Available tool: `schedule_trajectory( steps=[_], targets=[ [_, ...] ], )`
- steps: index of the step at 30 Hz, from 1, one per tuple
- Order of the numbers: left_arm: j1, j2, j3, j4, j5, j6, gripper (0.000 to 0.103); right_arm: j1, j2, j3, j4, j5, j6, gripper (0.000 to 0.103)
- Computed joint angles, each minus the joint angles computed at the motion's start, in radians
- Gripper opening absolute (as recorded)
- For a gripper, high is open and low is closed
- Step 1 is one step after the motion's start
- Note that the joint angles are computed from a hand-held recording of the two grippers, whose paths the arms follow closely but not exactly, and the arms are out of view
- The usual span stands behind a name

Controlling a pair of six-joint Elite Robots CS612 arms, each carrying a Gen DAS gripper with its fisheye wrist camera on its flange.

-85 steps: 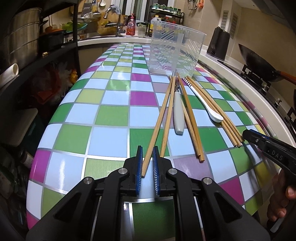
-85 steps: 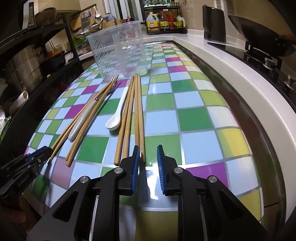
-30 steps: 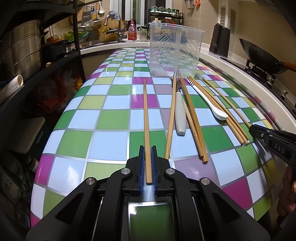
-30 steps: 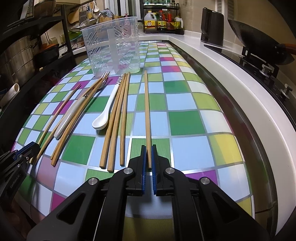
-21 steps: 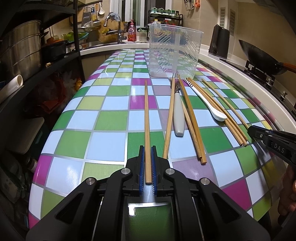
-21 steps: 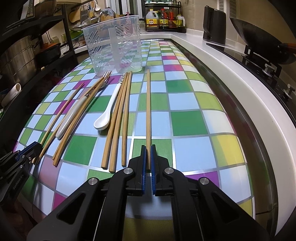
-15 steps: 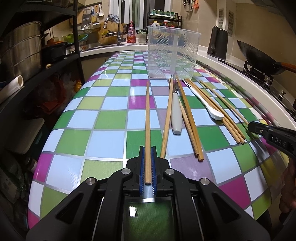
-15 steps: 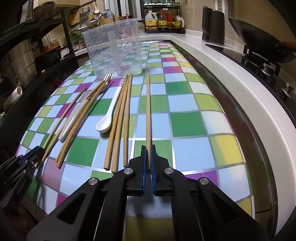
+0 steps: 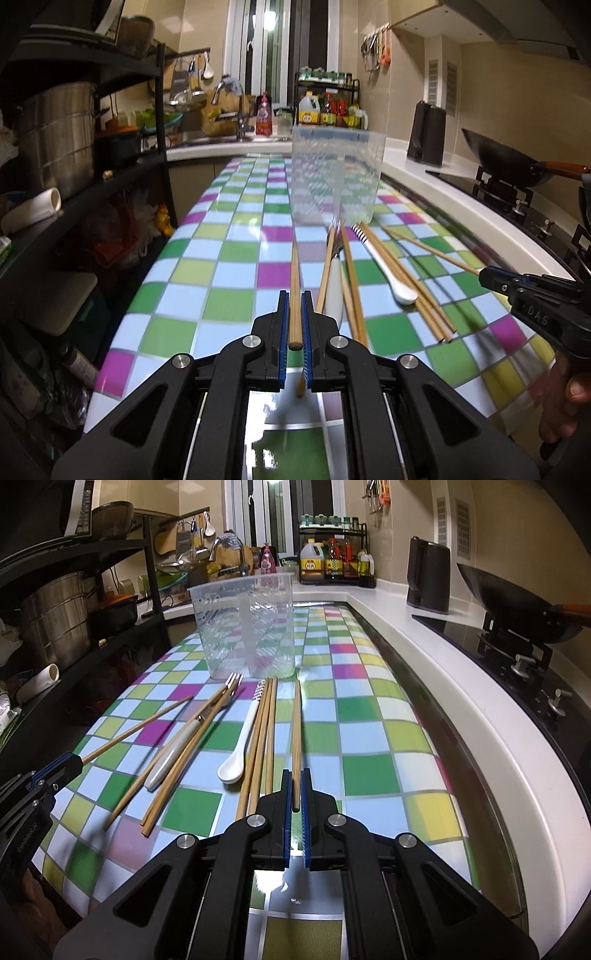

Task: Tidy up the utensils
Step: 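Lift the held chopsticks with both grippers and carry them above the clear container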

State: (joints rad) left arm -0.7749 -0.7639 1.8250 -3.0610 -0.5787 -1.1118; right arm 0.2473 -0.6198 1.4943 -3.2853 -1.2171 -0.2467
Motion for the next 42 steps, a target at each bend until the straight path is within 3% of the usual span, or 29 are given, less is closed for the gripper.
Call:
schedule_trajectory(
  steps=[9, 15, 20, 24, 33, 42],
  targets=[
    [-0.019, 0.000, -0.003, -0.069, 0.100, 0.090, 0.007, -0.009, -0.012, 0.029, -0.130, 0.046, -0.021, 0.005],
    [-0.015, -0.007, 0.003, -0.133, 0.116, 0.119, 0.007, -0.006, -0.025, 0.054, -0.216, 0.062, -0.047, 0.005],
    [-0.005, -0.011, -0.001, -0.210, 0.121, 0.202, 0.007, -0.001, -0.042, 0.052, -0.226, 0.046, -0.020, 0.005],
    [0.013, -0.025, 0.000, -0.256, 0.086, 0.239, 0.007, 0.004, -0.053, 0.045, -0.242, 0.036, -0.003, 0.005],
    [0.050, -0.050, -0.018, -0.263, 0.031, 0.300, 0.007, 0.018, -0.064, -0.008, -0.247, 0.031, 0.052, 0.005],
    [0.109, -0.094, -0.038, -0.262, -0.101, 0.370, 0.007, 0.028, -0.067, -0.102, -0.166, 0.027, 0.099, 0.004]
  ],
)
